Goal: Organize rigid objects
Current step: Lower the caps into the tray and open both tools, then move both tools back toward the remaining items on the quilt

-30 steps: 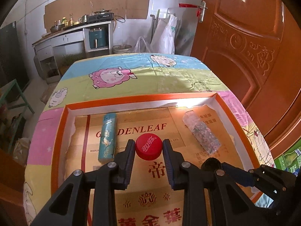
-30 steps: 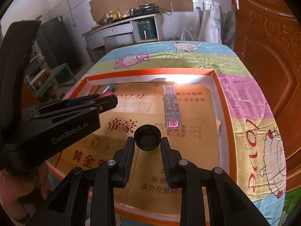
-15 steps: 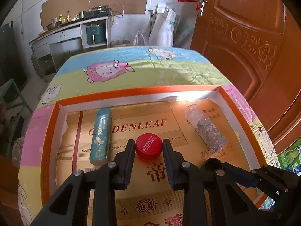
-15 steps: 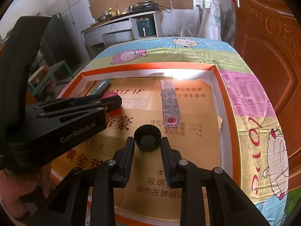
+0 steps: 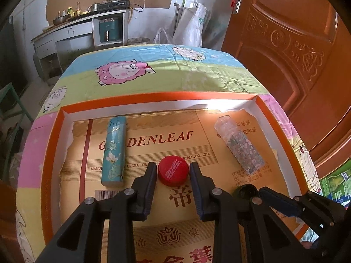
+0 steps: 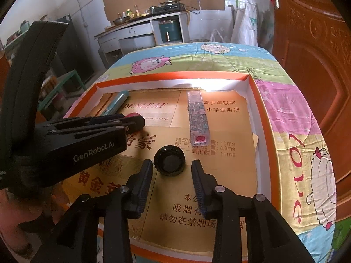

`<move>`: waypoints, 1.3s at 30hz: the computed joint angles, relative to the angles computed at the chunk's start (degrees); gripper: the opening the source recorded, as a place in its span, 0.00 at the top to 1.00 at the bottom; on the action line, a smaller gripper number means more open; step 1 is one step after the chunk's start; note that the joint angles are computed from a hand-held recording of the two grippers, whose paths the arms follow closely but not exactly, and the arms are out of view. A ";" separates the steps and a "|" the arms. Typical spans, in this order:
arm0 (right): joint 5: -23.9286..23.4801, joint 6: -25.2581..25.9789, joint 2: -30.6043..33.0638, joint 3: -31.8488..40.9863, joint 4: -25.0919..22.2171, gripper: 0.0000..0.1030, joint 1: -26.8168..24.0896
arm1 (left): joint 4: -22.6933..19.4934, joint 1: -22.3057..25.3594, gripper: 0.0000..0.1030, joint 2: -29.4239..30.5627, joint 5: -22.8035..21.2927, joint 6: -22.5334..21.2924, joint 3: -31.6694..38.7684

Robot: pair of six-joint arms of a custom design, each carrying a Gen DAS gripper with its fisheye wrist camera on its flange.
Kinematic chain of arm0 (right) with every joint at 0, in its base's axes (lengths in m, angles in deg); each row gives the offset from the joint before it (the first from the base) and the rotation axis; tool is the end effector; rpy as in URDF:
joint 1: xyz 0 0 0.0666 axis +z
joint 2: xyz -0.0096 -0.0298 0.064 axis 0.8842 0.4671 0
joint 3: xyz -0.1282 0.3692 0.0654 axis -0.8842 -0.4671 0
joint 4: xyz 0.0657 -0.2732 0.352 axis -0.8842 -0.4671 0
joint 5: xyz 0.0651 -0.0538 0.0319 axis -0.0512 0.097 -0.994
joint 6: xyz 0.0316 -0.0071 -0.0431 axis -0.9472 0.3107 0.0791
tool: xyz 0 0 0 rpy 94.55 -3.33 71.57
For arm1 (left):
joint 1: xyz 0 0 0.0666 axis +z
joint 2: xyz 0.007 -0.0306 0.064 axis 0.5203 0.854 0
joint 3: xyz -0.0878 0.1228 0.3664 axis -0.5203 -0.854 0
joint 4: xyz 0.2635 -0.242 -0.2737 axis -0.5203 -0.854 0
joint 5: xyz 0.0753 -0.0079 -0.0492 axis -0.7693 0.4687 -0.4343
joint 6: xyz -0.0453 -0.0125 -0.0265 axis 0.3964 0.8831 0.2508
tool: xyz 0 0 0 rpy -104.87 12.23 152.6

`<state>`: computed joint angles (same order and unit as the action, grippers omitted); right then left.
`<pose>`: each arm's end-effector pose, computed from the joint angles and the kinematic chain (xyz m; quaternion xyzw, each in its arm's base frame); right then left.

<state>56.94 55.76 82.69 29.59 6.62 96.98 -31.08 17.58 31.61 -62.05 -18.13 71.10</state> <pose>0.4547 0.3060 0.4291 0.0232 0.9419 0.0876 0.3234 0.5824 -0.1507 0.4371 0.1776 0.9346 -0.1224 0.2827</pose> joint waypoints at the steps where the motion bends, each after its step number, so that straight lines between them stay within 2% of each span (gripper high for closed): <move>1: 0.02 -0.08 -0.08 -0.05 -0.06 0.63 0.06 | -0.03 0.01 0.69 -0.16 0.00 -0.12 -0.06; 16: 1.33 -2.02 -2.37 -1.07 -0.60 0.63 1.24 | 2.07 -0.31 0.67 -4.41 -2.49 -0.20 -2.91; 20: 1.89 -2.75 -3.50 -1.70 -0.81 0.63 1.87 | 2.51 -0.19 0.52 -6.01 -2.25 -0.07 -3.98; 39: 6.13 -5.95 -8.63 -4.00 -3.01 0.63 6.15 | 3.92 -0.06 0.52 -14.52 -2.85 0.08 -9.94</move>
